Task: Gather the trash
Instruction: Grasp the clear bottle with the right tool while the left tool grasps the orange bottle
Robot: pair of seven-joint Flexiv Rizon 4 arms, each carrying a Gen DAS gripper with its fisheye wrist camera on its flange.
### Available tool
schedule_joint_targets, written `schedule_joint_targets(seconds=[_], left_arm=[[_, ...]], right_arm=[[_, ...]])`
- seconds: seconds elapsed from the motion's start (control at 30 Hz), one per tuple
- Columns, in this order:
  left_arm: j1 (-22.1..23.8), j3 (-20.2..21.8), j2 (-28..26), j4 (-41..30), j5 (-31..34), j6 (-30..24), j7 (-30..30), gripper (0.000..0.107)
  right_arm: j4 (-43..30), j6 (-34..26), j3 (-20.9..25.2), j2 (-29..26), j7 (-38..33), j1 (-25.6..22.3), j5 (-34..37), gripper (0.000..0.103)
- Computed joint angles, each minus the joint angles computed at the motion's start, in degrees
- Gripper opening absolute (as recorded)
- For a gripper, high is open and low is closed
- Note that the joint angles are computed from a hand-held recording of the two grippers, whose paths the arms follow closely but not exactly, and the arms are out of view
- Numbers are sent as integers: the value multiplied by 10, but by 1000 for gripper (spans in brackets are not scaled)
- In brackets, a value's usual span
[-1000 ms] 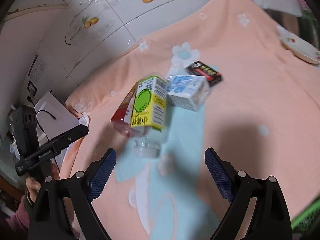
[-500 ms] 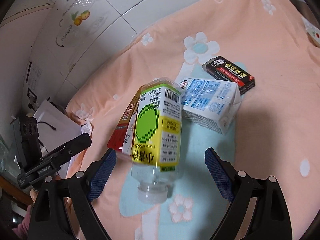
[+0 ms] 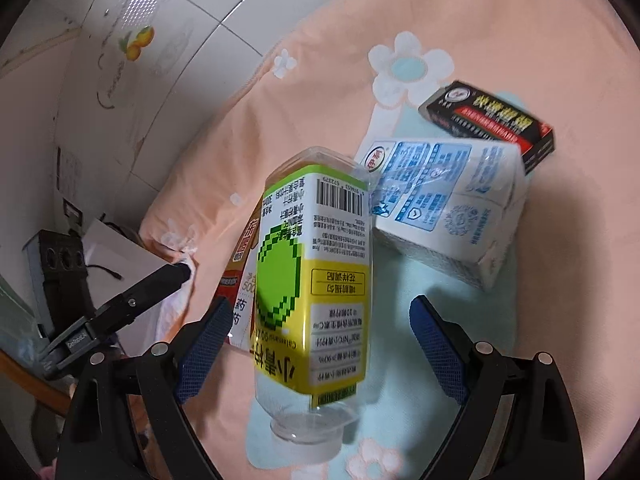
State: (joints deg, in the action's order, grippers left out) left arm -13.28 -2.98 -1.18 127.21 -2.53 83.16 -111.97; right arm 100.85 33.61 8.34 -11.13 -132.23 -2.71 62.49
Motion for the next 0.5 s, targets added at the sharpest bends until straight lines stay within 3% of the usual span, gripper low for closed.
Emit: schedule_joint_targets(seconds=[0.13, 0.27, 0.37, 0.5], left_arm=[[0, -5, -13, -8, -27, 0, 27, 76], [-1, -19, -27, -5, -102, 12, 83, 79], [-2, -19, -38, -15, -116, 7, 91, 80], [-7, -11, -51, -38, -97, -7, 76, 81]], right_arm=[[-13, -26, 0, -17, 1, -8, 20, 86], [-17, -30, 4, -22, -7, -10, 22, 75], [-15, -25, 6, -21, -12, -10, 24, 61], [-7, -18, 7, -13, -19, -11, 28, 58]])
